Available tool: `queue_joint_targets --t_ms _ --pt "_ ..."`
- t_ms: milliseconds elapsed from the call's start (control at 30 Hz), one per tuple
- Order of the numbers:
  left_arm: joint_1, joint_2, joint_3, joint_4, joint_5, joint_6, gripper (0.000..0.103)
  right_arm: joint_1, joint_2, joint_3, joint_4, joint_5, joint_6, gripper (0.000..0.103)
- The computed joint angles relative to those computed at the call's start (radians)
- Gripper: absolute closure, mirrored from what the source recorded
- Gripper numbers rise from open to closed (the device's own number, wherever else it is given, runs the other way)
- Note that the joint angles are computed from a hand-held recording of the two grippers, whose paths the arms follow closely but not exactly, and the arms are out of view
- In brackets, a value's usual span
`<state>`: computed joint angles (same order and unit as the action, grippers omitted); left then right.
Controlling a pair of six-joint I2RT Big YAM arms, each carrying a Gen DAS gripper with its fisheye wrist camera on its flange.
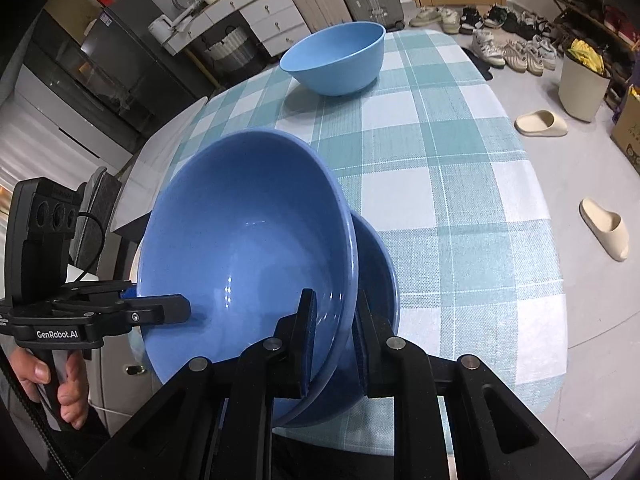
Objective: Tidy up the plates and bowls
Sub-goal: 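Lower the held bowl into the other blue bowl and open both tools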
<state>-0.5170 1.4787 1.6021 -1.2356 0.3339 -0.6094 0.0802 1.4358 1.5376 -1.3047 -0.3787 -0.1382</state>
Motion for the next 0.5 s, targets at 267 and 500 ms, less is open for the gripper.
queue_joint_targets --t_ms 267,500 --pt "-0.043 -0.010 -0.023 -0.002 -0.161 0.014 0.063 -0.014 -0.022 -0.064 0.063 0.004 0.016 0.086" --pt "-0.073 -0.019 -0.051 0.031 -0.258 0.034 0.063 -0.020 -0.039 -0.088 0.097 -0.017 0.030 0.086"
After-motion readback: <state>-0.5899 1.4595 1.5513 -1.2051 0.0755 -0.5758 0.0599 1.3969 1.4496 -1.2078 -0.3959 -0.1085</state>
